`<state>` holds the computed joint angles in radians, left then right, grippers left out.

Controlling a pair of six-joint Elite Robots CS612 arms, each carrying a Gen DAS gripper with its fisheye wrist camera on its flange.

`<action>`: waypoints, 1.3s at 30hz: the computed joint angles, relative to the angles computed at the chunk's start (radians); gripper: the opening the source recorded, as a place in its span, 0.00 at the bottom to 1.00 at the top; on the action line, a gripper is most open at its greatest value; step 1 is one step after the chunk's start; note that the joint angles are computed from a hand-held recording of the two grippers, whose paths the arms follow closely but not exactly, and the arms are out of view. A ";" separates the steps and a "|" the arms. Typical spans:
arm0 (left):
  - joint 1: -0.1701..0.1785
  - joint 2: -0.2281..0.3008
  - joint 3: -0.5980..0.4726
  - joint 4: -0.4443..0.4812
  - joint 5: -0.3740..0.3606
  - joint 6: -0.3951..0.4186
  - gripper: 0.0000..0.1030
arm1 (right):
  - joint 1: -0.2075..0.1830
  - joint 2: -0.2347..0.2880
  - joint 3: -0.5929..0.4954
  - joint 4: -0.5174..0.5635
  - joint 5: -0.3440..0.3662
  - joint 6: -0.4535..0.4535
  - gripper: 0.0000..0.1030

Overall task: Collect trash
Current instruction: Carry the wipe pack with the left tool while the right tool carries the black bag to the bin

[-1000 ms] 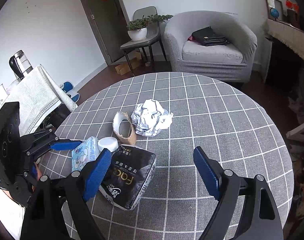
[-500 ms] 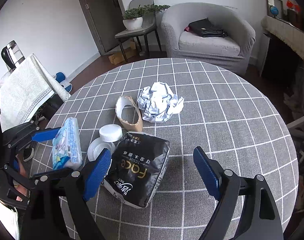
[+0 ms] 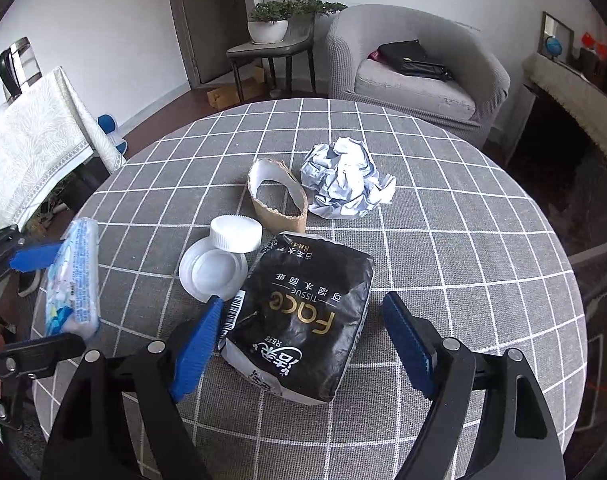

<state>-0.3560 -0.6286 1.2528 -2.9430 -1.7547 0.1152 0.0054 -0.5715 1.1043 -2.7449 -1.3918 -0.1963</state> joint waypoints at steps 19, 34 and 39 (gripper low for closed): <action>0.038 -0.068 0.144 -0.167 0.087 -0.212 0.71 | 0.016 -0.040 0.097 -0.158 -0.013 0.066 0.58; 0.079 -0.090 0.200 -0.202 0.202 -0.353 0.71 | 0.055 -0.044 0.094 -0.182 0.093 0.049 0.58; 0.095 -0.090 0.205 -0.180 0.262 -0.363 0.71 | 0.079 -0.032 0.065 -0.163 0.125 0.029 0.58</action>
<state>-0.2613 -0.7183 1.4583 -3.1227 -1.4929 -0.2477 0.0839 -0.6040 1.1689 -2.9079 -1.2672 -0.1677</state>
